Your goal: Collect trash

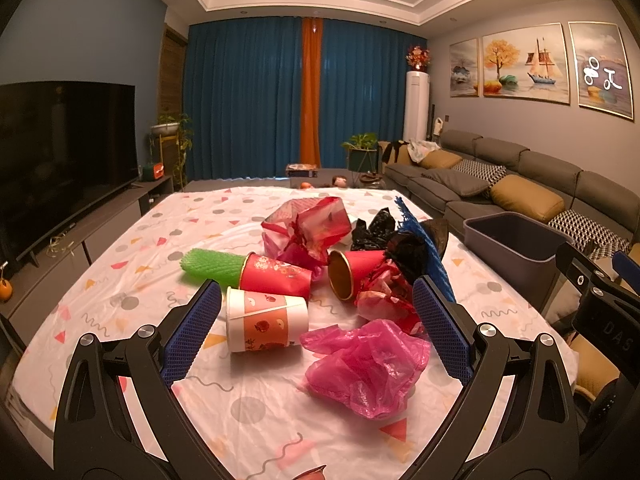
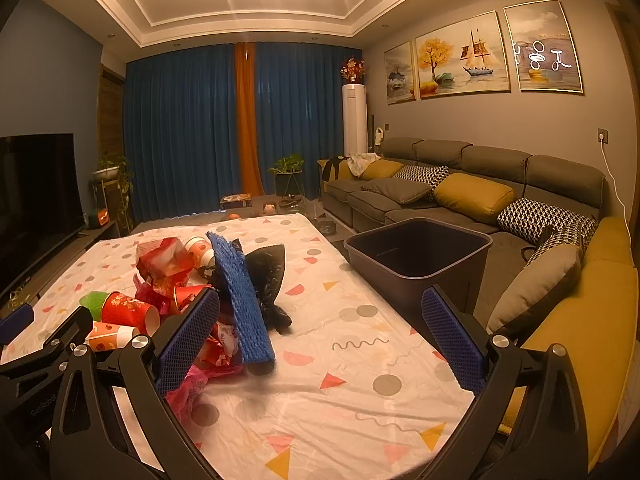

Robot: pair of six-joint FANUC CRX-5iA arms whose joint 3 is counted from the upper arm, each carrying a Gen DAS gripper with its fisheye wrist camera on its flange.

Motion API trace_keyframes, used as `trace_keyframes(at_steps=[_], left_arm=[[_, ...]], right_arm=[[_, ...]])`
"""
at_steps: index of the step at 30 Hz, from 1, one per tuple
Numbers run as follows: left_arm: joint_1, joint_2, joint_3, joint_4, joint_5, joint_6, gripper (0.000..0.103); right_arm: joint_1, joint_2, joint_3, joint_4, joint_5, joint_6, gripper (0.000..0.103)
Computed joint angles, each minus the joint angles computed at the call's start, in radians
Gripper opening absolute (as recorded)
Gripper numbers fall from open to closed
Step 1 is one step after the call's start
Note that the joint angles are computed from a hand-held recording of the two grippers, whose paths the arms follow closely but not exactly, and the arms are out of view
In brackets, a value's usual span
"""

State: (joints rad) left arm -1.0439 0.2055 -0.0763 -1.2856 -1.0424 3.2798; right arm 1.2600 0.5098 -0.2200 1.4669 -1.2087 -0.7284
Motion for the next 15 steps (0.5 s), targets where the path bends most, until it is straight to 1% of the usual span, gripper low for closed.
trace_keyframes(at_steps=[12,15], left_arm=[[0.002,0.006,0.003,-0.002,0.003,0.010,0.095],[-0.004,0.011,-0.003,-0.018,-0.006,0.040,0.095]], right_arm=[[0.000,-0.002,-0.006,0.001,0.000,-0.005,0.098],[-0.001,-0.002,-0.007,0.000,0.003,-0.008,0.098]])
